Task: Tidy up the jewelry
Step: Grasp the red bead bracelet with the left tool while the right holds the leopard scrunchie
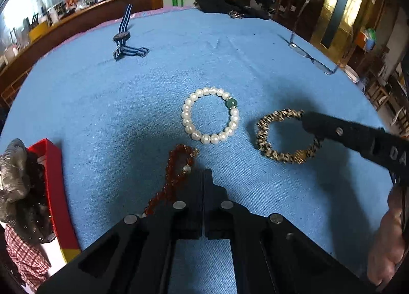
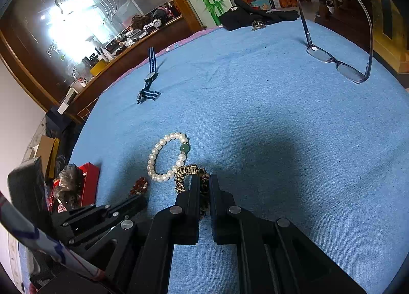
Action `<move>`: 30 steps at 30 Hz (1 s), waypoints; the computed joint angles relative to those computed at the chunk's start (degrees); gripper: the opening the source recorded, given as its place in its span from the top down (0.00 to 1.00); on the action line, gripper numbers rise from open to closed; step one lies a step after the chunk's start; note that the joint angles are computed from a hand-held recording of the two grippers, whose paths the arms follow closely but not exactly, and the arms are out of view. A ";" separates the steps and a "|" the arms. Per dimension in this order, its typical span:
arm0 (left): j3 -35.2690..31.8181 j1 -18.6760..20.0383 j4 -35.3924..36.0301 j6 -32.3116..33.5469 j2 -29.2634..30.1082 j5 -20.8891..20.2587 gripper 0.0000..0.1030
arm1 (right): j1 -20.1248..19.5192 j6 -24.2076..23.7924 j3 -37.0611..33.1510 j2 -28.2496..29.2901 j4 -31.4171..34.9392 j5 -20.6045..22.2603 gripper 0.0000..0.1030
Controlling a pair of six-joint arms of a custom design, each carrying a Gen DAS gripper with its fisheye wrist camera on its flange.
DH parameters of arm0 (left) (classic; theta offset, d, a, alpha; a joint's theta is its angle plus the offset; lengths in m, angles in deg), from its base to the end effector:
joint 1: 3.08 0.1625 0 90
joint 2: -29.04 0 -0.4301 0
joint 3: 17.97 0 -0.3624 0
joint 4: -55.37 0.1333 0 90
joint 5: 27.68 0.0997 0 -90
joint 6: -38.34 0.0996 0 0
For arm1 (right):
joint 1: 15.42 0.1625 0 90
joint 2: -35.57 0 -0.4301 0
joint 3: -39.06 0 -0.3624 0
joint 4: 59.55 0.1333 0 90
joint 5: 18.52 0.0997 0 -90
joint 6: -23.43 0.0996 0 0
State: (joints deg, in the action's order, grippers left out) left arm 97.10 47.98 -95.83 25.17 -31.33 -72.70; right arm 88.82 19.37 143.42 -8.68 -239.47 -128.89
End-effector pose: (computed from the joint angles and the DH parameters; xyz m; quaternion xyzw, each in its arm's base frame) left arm -0.1741 -0.5396 0.1819 0.1846 0.9041 -0.2148 0.3201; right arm 0.2485 -0.5782 0.1170 0.1063 -0.9463 0.2673 0.1477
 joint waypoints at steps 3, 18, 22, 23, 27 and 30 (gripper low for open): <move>0.47 -0.95 -1.43 0.76 0.54 3.44 1.00 | 0.01 -0.09 0.07 -0.05 -0.09 0.16 0.93; -0.65 -0.66 -0.67 2.32 0.86 7.93 0.54 | 0.01 -0.13 0.18 -0.23 0.28 0.69 0.93; -1.63 0.20 2.64 0.07 0.30 7.44 0.54 | 0.04 0.01 0.18 -0.24 0.35 0.64 0.93; -1.74 0.40 2.99 -0.11 0.00 6.91 0.54 | 0.04 0.12 0.18 -0.25 0.47 0.70 0.93; -2.93 1.17 7.22 -2.10 -0.96 6.98 0.54 | 0.00 0.03 -0.01 -0.17 0.82 1.01 0.93; -5.17 2.05 13.01 -5.86 -1.52 6.33 0.54 | -0.05 0.03 -0.05 -0.18 0.90 1.10 0.93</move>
State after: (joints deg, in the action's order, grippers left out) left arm 91.93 50.03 -82.82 19.31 -32.85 -66.37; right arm 88.77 19.39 143.37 -8.87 -238.58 -127.79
